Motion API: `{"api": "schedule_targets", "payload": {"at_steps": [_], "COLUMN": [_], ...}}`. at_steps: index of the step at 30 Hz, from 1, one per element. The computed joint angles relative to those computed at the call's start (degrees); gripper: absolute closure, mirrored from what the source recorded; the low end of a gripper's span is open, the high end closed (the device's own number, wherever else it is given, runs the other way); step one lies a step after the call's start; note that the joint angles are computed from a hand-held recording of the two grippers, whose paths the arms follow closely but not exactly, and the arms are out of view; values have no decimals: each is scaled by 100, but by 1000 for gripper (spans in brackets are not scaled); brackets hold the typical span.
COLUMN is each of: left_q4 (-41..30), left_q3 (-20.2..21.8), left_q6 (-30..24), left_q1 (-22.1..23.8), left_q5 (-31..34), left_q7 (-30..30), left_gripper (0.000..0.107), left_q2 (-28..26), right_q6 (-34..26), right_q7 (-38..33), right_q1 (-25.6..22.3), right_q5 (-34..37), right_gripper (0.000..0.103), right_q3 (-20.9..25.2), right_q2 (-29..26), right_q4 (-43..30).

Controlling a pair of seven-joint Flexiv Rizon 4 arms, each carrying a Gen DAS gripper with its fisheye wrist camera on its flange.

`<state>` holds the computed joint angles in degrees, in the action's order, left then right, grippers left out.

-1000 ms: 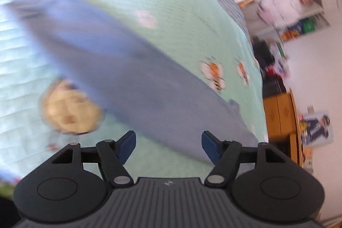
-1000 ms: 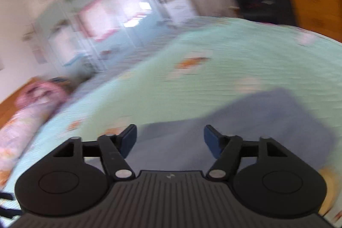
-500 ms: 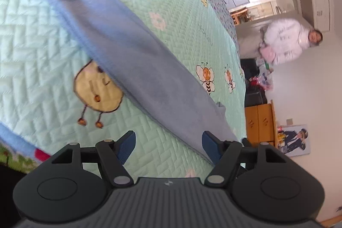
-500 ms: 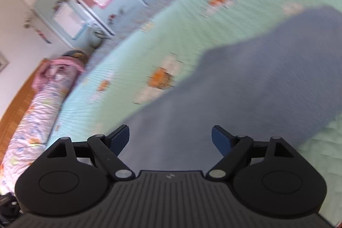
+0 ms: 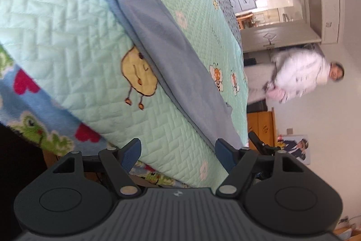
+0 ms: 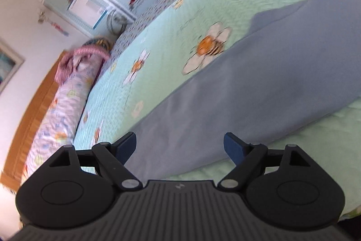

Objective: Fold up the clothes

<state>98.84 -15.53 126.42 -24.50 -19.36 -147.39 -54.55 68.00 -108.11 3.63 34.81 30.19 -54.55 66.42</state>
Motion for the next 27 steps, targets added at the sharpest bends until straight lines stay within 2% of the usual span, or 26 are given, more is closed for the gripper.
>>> {"api": "schedule_targets", "payload": {"at_steps": [5, 11, 15, 18, 20, 24, 26, 27], "left_q4": [250, 505, 515, 405, 211, -452, -891, -989], "left_q3": [10, -90, -38, 3, 44, 60, -8, 9], "left_q6": [1012, 1855, 2122, 2296, 2240, 1587, 1036, 409], "left_q1": [102, 428, 590, 637, 696, 958, 1205, 1248], "left_q5": [44, 194, 282, 194, 236, 645, 1092, 982], "left_q7": [-410, -1025, -1179, -1207, -1130, -838, -733, -543], "left_gripper": [32, 30, 30, 24, 20, 11, 6, 6], "left_q2": [-144, -250, -203, -202, -216, -415, -673, -689], "right_q6": [-195, -514, -905, -945, -910, -752, -684, -673], "right_q7": [-82, -15, 158, 409, 503, 878, 1177, 1259], "right_q1": [179, 311, 202, 354, 469, 678, 760, 754], "right_q5": [-117, -46, 402, 509, 486, 371, 277, 258], "right_gripper": [18, 18, 18, 18, 18, 18, 18, 18], "right_q3": [14, 42, 191, -13, -138, -382, -477, -459], "right_q2": [17, -64, -269, -295, -303, -370, -469, -530], "right_q4": [-30, -213, -546, -663, -704, -752, -798, -824]}}
